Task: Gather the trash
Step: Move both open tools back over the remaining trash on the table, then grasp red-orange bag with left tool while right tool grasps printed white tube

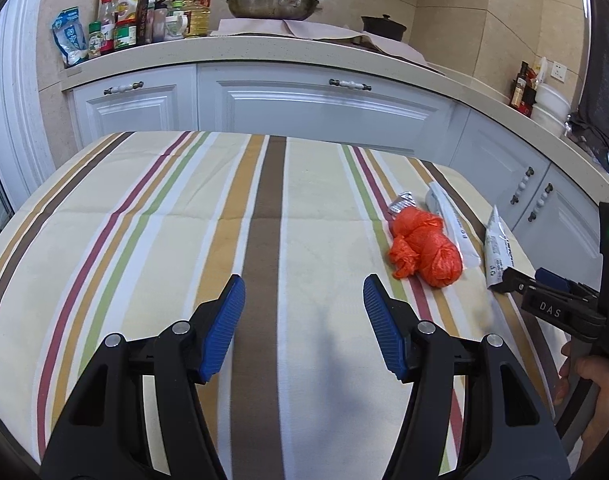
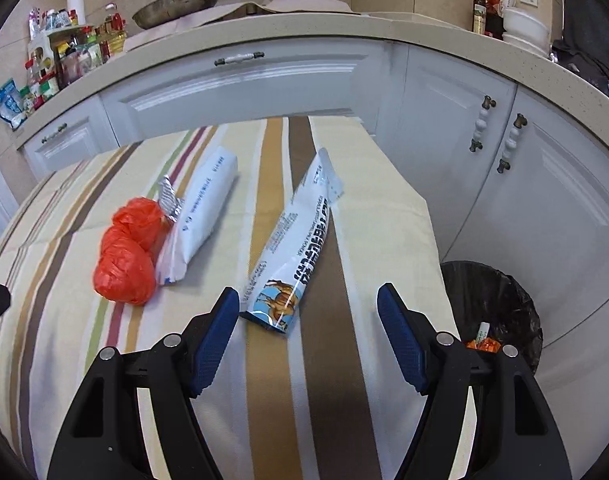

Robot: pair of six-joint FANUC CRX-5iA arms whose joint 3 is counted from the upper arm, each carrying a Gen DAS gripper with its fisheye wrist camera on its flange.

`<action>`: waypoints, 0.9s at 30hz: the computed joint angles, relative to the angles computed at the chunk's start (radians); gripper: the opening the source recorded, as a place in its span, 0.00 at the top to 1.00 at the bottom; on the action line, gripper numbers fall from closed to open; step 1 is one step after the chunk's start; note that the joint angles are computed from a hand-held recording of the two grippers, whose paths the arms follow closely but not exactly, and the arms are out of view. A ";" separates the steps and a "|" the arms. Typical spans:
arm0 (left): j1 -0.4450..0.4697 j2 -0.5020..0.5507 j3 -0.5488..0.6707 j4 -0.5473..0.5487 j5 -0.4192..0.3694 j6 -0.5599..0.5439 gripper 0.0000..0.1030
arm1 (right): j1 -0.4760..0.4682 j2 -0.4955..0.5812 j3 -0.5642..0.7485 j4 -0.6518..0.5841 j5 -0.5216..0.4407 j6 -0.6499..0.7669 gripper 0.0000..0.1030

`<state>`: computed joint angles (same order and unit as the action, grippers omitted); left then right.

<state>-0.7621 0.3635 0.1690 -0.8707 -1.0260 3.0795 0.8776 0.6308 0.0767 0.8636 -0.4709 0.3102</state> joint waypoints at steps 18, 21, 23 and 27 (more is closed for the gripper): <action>-0.003 0.075 0.098 0.033 0.024 -0.080 0.41 | -0.012 0.008 0.022 -0.090 0.047 0.115 0.75; 0.000 0.091 0.118 0.044 0.041 -0.096 0.32 | -0.028 -0.020 -0.041 0.008 0.096 0.026 0.79; 0.002 0.102 0.133 0.048 0.056 -0.107 0.32 | -0.044 -0.039 -0.089 0.102 0.137 -0.061 0.80; 0.006 0.144 0.187 0.063 0.059 -0.146 0.32 | -0.086 -0.075 -0.169 0.308 0.205 -0.242 0.81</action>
